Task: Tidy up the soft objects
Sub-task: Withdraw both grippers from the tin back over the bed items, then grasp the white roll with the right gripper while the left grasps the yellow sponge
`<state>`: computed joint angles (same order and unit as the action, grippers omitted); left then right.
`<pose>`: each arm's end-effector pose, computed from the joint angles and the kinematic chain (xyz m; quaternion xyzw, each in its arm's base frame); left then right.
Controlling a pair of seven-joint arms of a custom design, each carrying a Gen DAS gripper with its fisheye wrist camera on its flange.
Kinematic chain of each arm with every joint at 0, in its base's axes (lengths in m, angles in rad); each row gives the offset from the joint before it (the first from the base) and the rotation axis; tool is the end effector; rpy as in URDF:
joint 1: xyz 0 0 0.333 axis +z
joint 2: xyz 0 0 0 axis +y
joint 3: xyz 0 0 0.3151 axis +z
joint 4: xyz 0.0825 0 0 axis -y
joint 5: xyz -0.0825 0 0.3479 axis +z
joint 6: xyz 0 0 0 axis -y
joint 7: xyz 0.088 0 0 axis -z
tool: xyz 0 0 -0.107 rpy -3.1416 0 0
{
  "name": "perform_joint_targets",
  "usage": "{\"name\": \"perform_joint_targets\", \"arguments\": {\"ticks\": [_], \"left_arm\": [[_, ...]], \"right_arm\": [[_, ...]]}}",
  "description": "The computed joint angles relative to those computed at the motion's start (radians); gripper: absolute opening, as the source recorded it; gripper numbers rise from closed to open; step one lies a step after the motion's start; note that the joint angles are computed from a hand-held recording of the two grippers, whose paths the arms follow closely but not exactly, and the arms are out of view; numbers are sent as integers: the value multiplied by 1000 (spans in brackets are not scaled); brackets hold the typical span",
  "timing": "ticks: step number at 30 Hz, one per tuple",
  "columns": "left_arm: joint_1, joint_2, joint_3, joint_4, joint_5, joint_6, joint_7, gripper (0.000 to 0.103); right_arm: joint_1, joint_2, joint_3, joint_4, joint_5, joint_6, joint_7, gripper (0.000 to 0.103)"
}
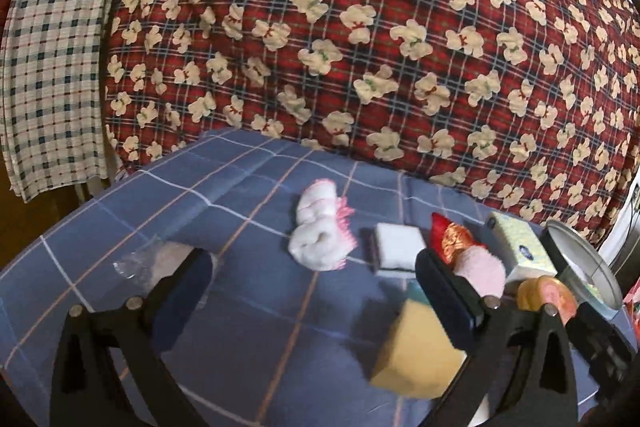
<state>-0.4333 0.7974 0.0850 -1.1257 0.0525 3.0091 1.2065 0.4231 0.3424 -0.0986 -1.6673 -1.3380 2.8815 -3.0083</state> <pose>0.7154 -0.2944 0.4803 -0.5756 0.6326 -0.4552 0.2476 0.5979 0.2695 0.4865 -0.5480 0.6535 -0.3244 0.4093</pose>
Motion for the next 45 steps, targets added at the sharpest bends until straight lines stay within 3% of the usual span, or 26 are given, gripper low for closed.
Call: {"name": "perform_joint_targets", "arguments": {"ticks": [4, 7, 12, 18, 23, 31, 34, 38, 40, 42, 45], "left_arm": [[-9, -21, 16, -40, 14, 7, 5, 103], [4, -27, -5, -45, 16, -8, 29, 103], [-1, -33, 10, -50, 35, -41, 26, 103], [24, -39, -22, -52, 42, -77, 42, 103], [16, -36, -10, -39, 64, -108, 31, 103], [7, -44, -12, -43, 116, -131, 28, 103], [2, -44, -12, -42, 132, -136, 33, 103], [13, -48, -33, -45, 140, -133, 64, 103], [58, -57, -105, -61, 106, -122, 140, 103], [124, -59, -221, -68, 36, -122, 259, 103], [184, -31, -355, -25, -56, -174, 419, 103]], "right_arm": [[-52, 66, 105, 50, 343, -28, -371, 79], [-94, 119, 197, 103, 561, -96, -618, 79], [-56, 167, 184, 176, 664, -166, -742, 79], [-20, 226, 159, 273, 798, -266, -861, 79], [18, 268, 128, 353, 885, -368, -954, 59], [37, 219, 97, 269, 899, -314, -1003, 36], [31, 174, 86, 186, 885, -229, -986, 34], [62, 108, 16, 88, 765, -126, -867, 34], [81, 82, -28, 52, 679, -73, -774, 34], [118, 64, -98, 31, 542, -24, -627, 34], [171, 55, -186, 31, 332, 8, -412, 34]]}}
